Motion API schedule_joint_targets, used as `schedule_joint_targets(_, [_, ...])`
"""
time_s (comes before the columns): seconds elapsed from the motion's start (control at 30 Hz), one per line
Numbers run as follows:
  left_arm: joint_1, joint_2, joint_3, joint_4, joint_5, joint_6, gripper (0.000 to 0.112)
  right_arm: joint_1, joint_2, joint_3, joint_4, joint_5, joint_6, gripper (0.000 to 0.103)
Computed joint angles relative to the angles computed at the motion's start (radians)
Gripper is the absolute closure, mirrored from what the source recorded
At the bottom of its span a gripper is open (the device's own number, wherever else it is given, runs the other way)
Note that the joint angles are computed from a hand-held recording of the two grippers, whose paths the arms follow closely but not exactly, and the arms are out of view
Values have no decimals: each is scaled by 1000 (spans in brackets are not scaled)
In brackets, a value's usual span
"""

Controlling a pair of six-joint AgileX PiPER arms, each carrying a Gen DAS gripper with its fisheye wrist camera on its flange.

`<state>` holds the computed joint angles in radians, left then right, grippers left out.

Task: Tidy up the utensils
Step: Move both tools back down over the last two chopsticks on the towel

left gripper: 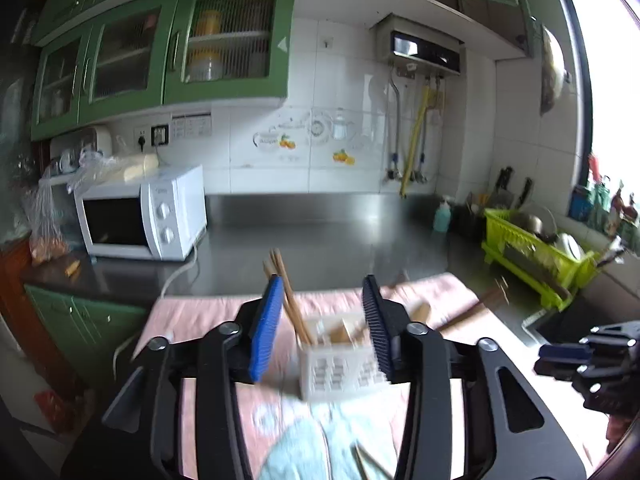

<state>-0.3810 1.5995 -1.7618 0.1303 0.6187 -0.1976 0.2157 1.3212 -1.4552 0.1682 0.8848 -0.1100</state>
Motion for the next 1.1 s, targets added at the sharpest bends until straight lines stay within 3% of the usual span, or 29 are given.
schedule_joint_targets(0.13, [-39, -148, 252, 99, -44, -110, 52, 53, -118, 244, 20, -83, 36, 83])
schedule_joint_targets(0.23, [-70, -247, 428, 206, -81, -232, 41, 154, -182, 401, -80, -152, 167, 77])
schedule_joint_targets(0.37, [-88, -345, 612, 236, -113, -303, 28, 271, -209, 568, -177, -234, 334, 76])
schedule_joint_targets(0.47, [-115, -397, 724, 282, -114, -363, 25, 313, -194, 643, -177, -272, 379, 76])
schedule_joint_targets(0.73, [-163, -455, 906, 323, -115, -458, 23, 366, -165, 715, -236, -326, 478, 76])
schedule_joint_targets(1.1, [-240, -428, 1009, 282, -138, -482, 23, 430, -155, 719, -413, -301, 637, 96])
